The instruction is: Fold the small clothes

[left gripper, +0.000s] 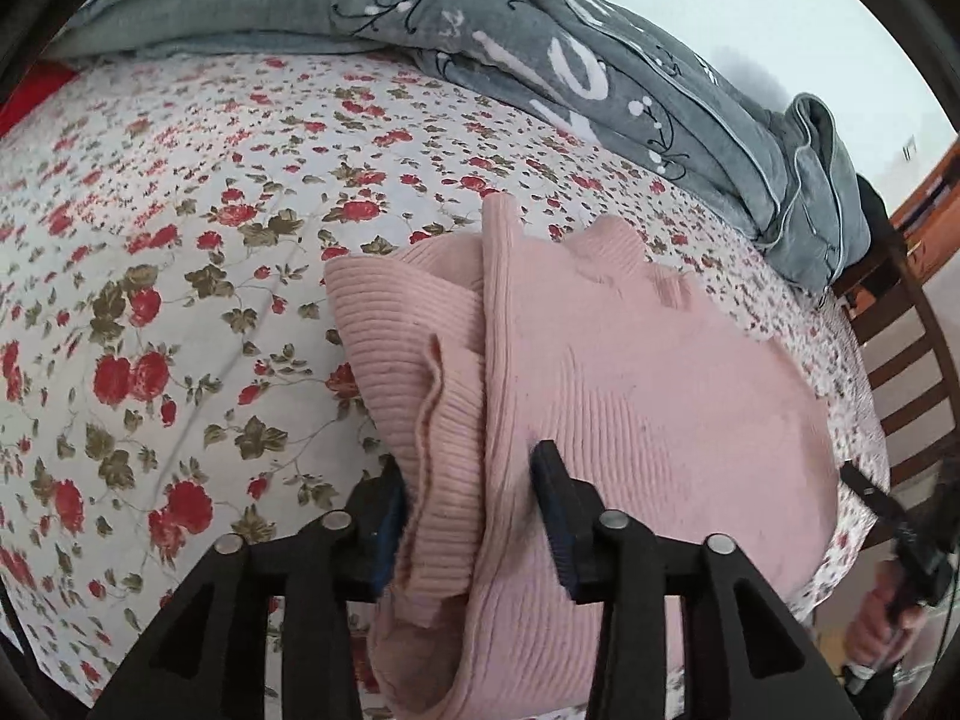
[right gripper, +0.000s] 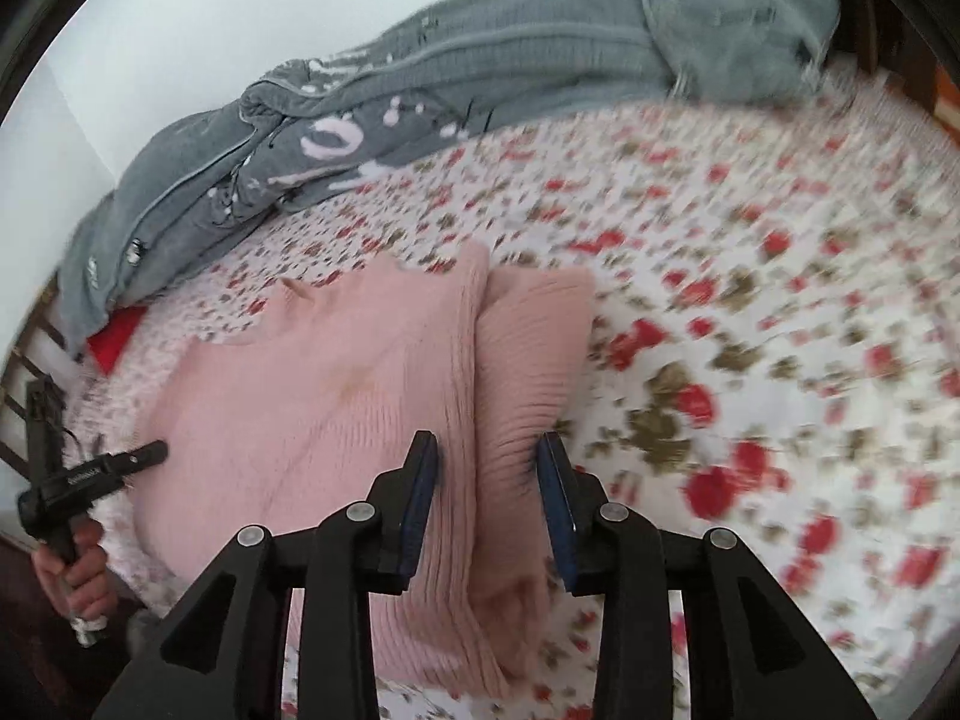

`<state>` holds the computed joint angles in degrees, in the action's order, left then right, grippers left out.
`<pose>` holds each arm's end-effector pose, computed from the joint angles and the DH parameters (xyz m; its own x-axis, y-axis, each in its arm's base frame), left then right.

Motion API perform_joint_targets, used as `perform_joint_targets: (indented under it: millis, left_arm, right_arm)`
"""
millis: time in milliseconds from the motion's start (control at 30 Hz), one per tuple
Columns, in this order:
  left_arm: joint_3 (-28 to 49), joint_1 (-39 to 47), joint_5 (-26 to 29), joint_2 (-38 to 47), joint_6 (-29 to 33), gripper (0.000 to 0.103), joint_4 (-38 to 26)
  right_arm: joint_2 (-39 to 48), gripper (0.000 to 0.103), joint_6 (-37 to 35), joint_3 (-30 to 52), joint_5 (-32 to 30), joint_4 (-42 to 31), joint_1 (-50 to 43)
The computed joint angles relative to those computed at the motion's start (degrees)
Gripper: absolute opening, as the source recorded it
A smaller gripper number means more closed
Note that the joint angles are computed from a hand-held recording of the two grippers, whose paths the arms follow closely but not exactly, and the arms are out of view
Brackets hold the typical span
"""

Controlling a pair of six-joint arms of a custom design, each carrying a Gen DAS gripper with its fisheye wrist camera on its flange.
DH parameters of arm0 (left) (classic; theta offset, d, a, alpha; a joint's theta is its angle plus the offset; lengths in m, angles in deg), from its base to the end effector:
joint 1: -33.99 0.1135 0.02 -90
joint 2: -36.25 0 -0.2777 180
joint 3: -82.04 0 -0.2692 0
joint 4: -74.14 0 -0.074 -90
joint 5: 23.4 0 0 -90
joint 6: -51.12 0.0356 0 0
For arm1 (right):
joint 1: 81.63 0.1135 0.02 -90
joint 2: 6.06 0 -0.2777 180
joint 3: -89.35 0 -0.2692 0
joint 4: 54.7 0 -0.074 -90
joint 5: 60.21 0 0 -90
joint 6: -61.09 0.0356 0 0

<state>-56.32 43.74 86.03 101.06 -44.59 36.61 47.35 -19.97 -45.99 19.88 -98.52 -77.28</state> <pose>0.2010 0.0225 0.1651 -0.8553 -0.2422 -0.4581 -0.0848 0.9376 -0.3373 0.1858 0.0203 0.2089 -0.8100 0.0919 -0.5792 -0.0538 0.9718 0.2295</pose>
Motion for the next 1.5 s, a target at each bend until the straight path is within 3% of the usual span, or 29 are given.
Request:
perform_joint_targets:
  millis: [200,367,567,767,867,1033,1200,1400,1500]
  left_arm:
    - [-1.41,3.49,3.85,0.14,1.82,0.051,0.07]
    - [-0.63,7.82,8.36,1.56,6.28,0.055,-2.77]
    - [-0.85,12.74,11.58,-0.33,11.49,0.058,-5.76]
    - [-0.89,16.47,15.07,-0.03,14.75,0.059,-6.41]
    - [-1.03,16.02,14.74,0.05,14.37,0.059,-5.39]
    - [-0.84,14.52,14.80,1.77,13.08,0.059,-3.01]
    - [1.55,12.77,19.30,10.05,10.86,0.059,-0.49]
    - [2.73,8.40,17.62,13.77,4.41,0.059,3.99]
    - [4.02,6.95,16.20,14.86,3.00,0.058,3.74]
  right_arm:
    - [-7.45,0.034,6.02,0.07,15.57,-2.05,16.09]
    - [-3.35,0.034,12.87,-0.85,23.80,4.81,30.12]
    - [14.73,0.034,15.20,3.41,22.21,17.64,35.33]
    - [34.32,0.034,16.94,15.34,21.52,17.93,33.33]
    - [38.56,0.033,18.53,15.92,22.51,19.74,32.95]
    - [34.15,0.030,19.72,11.75,28.22,20.87,36.26]
    - [26.88,0.030,21.79,6.51,33.20,17.96,42.63]
    - [17.15,0.030,30.66,-0.85,37.82,13.71,51.39]
    - [16.32,0.031,35.07,-3.36,40.14,13.16,55.53]
